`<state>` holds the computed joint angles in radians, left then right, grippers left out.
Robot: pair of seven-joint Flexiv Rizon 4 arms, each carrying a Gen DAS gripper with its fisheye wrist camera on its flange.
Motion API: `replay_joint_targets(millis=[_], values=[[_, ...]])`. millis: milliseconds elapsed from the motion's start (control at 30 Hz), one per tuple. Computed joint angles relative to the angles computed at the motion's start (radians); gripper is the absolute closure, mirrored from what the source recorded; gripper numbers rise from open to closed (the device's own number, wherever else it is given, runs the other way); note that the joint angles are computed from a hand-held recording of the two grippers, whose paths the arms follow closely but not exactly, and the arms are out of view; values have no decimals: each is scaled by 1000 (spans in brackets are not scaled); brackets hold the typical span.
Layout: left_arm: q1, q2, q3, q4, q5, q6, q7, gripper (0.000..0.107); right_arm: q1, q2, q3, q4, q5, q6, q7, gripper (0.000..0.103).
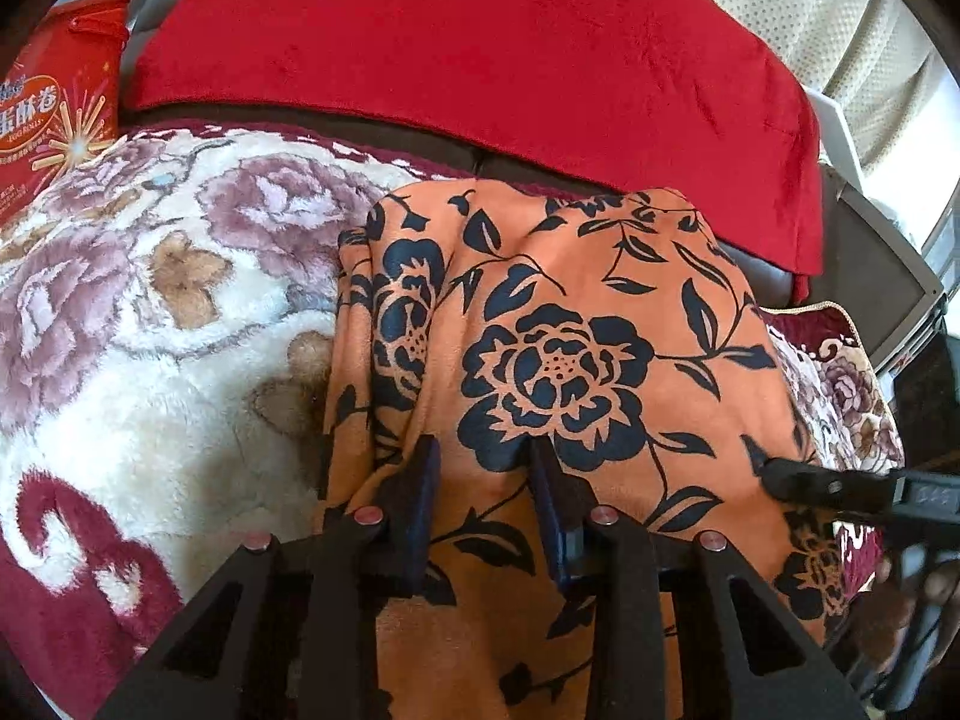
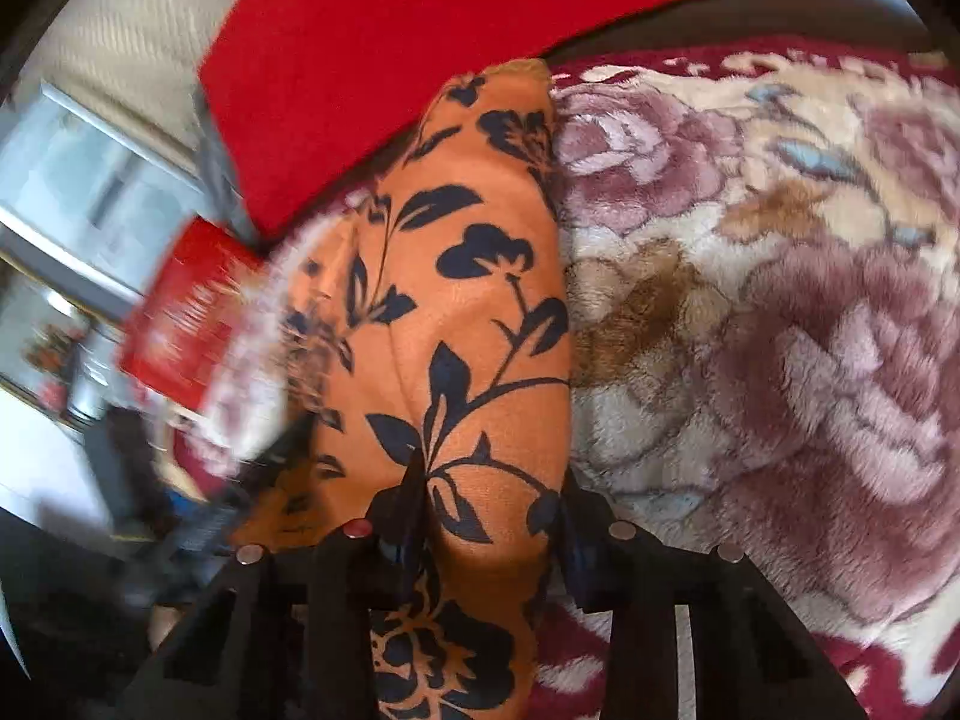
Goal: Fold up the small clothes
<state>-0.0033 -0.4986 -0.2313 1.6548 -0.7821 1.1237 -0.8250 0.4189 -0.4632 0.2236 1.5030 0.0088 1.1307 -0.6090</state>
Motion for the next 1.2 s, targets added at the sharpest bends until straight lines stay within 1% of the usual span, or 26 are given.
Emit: replay_joint_targets(millis=[100, 167, 200, 233, 300, 333, 400, 467, 500, 533, 567, 600, 633, 700, 733, 767, 800, 833, 933, 1000, 1033, 1067, 1100, 1133, 1167, 1200], values=[[6, 5, -11, 9, -19, 6, 9, 74, -11, -1, 18, -39, 13, -33, -31, 64], [19, 6, -25, 10, -54, -13, 21, 75, -41, -12, 55, -61, 84, 9, -69, 63], [25, 6, -28, 10, -71, -26, 24, 75, -55, -19, 71, -71, 121, 33, -85, 57], [27, 5, -29, 8, -85, -36, 27, 75, -58, -23, 71, -73, 141, 51, -82, 47], [21, 5, -22, 7, -91, -38, 38, 75, -68, -34, 57, -81, 166, 60, -55, 33], [15, 5, -16, 7, -87, -30, 42, 75, -83, -45, 71, -94, 191, 62, -62, 29], [7, 8, -10, 11, -82, -19, 49, 75, -134, -81, 133, -138, 271, 82, -126, 28], [4, 7, -7, 11, -78, -13, 51, 75, -162, -111, 163, -191, 304, 21, -181, 28], [4, 6, -8, 12, -80, -13, 52, 75, -158, -125, 153, -217, 301, -9, -193, 30], [6, -1, -9, 4, -81, -15, 52, 75, -139, -137, 125, -239, 280, -28, -190, 46], [9, 10, -12, 16, -89, -17, 57, 75, -112, -140, 82, -256, 246, -56, -156, 57], [9, 11, -13, 17, -93, -18, 59, 75, -92, -140, 54, -270, 217, -88, -130, 65], [9, 11, -12, 16, -94, -21, 62, 75, -59, -128, 12, -265, 165, -110, -95, 69], [5, 8, -6, 11, -86, -23, 60, 75, 20, -134, -79, -284, 2, -192, -38, 69], [3, 6, -5, 9, -82, -21, 60, 75, 37, -146, -95, -294, -39, -237, -29, 69], [6, 6, -8, 8, -88, -23, 63, 75, 30, -152, -87, -285, -32, -219, -15, 69], [10, 7, -11, 9, -96, -27, 67, 75, 11, -151, -67, -264, 6, -154, 1, 67], [16, 7, -14, 8, -105, -39, 67, 75, 2, -149, -56, -256, 18, -126, 5, 57], [11, 6, -9, 6, -115, -42, 59, 76, -22, -131, -22, -241, 45, -97, 2, 37], [3, 4, -3, 4, -104, -33, 56, 76, -59, -126, 31, -222, 118, 4, -47, 30], [2, 3, -2, 5, -100, -27, 57, 75, -55, -128, 21, -219, 122, 32, -34, 29], [2, 3, -3, 5, -99, -25, 58, 76, -62, -134, 24, -225, 131, 44, -36, 29], [3, 4, -4, 6, -100, -26, 59, 75, -79, -169, 49, -264, 157, 61, -49, 27], [6, 4, -7, 6, -103, -30, 61, 75, -104, -198, 82, -304, 184, 39, -75, 27], [9, 5, -9, 7, -107, -32, 63, 76, -115, -227, 96, -345, 198, 2, -85, 30], [13, 6, -12, 9, -114, -35, 70, 76, -122, -249, 99, -382, 204, -56, -89, 68]])
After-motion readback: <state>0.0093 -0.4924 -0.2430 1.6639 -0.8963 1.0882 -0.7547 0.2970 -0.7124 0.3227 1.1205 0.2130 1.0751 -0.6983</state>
